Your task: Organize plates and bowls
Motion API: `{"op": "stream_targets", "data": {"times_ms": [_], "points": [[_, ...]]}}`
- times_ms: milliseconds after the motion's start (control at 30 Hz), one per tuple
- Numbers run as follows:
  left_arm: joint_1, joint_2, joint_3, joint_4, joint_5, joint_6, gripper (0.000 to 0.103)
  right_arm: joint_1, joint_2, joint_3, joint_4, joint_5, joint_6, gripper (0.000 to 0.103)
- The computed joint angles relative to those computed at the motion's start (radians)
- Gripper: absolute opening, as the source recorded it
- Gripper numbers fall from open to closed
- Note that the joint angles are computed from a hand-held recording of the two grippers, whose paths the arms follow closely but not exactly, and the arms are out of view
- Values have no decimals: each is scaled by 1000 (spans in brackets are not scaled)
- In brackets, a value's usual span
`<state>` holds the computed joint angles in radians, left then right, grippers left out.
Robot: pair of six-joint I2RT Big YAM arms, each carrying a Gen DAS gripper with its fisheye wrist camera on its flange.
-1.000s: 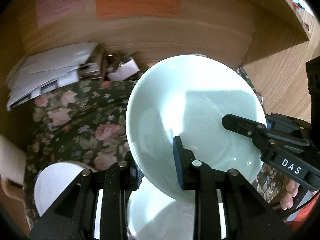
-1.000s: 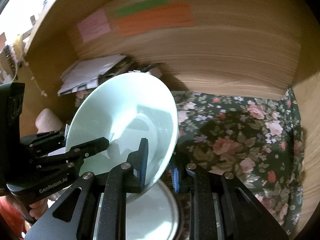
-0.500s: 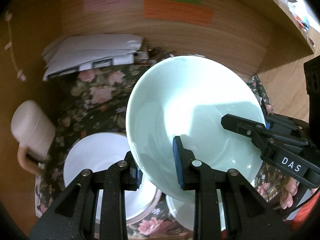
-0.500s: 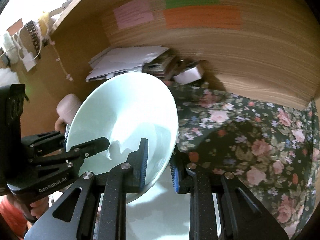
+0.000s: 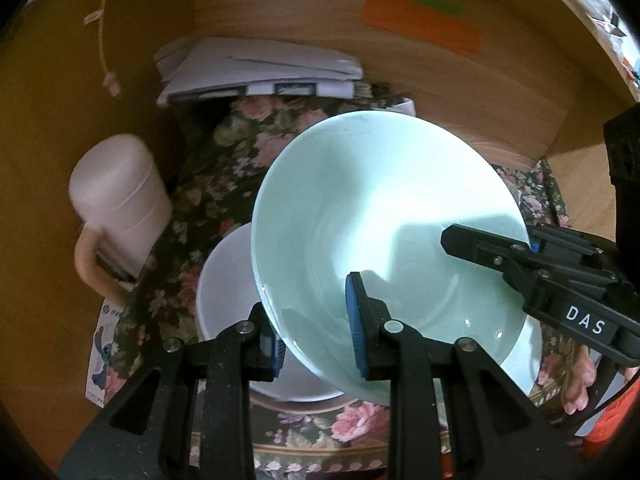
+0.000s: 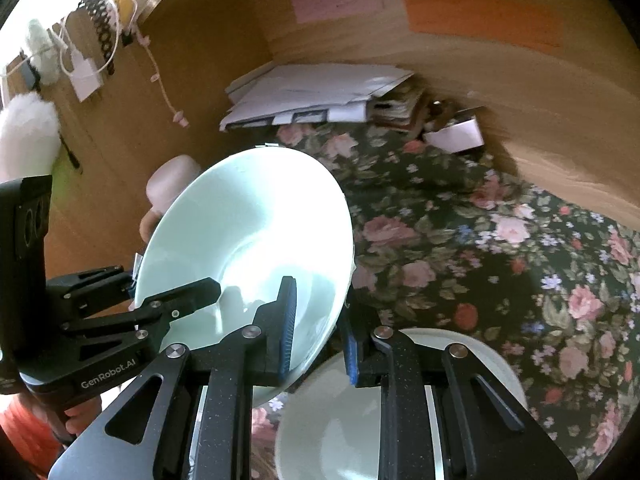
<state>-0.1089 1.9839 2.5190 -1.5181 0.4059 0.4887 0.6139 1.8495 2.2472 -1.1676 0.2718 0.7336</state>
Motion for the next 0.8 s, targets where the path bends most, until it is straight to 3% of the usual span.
{"op": "stream_targets", "data": {"times_ms": [633,800], "points": [[37,80,69,-47,-46,4,27,-19,122,108,-31,-145,-4,19],[38,67,36,-23,-47,20,27,-23,147,146,-64,-157,-27,19]]}}
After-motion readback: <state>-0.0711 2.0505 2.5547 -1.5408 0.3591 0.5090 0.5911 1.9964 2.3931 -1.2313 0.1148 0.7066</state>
